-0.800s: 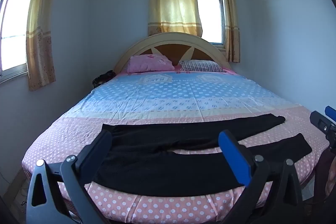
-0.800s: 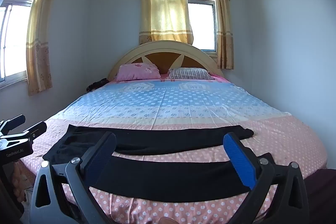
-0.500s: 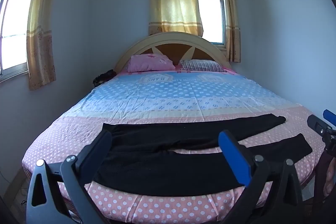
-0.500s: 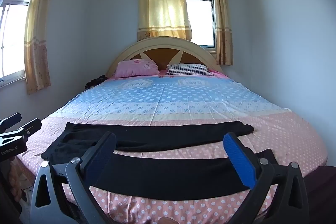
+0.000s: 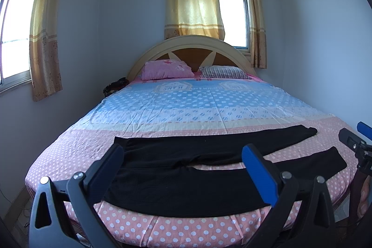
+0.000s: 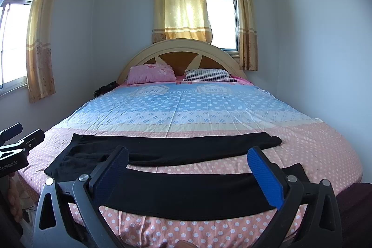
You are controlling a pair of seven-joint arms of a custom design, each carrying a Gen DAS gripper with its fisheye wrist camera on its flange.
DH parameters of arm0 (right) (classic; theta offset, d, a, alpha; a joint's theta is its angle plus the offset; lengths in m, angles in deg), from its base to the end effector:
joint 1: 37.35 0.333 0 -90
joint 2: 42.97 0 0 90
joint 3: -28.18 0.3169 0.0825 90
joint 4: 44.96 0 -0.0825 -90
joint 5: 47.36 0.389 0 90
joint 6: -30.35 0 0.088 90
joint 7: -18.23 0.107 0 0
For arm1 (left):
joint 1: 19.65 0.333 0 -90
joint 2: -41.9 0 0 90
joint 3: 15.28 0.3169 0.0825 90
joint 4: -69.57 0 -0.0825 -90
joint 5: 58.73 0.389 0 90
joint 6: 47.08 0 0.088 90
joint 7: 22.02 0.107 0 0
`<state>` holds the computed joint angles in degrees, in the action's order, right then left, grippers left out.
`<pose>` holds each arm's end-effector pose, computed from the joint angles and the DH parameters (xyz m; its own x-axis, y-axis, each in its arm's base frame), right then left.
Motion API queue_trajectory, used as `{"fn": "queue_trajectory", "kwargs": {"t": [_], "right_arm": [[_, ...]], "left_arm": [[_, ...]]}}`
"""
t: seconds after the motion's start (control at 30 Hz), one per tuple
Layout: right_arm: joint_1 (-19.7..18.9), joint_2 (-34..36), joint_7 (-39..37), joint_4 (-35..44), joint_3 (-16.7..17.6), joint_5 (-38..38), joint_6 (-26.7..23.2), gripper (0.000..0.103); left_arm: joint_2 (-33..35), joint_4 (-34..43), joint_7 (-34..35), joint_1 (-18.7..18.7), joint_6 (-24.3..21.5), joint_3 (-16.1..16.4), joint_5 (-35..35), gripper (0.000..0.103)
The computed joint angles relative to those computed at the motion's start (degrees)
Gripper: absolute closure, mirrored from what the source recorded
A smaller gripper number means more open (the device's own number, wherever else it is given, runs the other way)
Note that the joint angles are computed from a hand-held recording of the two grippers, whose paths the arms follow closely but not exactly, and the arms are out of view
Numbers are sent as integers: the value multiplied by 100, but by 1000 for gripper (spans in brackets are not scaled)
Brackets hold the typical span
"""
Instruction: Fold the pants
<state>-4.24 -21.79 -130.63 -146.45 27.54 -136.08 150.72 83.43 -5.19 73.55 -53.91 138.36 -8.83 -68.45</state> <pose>0.5925 0.3212 0.3873 -0.5375 -0.8422 -0.0430 -0.2188 0.1886 -0.9574 0.6892 -0.3809 0.4635 -0.4557 -0.8900 -0.0131 -0.3078 0.1714 -0.9359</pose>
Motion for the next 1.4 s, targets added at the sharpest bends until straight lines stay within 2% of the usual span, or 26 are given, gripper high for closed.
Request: {"fn": "queue_trajectory", "kwargs": {"t": [0.33, 1.4], "right_arm": [[-6, 1, -35, 8, -4, 31, 17, 1], [-21, 27, -74, 33, -26, 89, 82, 1]], "left_arm": [[56, 55, -116, -53, -69, 108, 63, 0], [154, 178, -304, 49, -220, 71, 310, 0]]}}
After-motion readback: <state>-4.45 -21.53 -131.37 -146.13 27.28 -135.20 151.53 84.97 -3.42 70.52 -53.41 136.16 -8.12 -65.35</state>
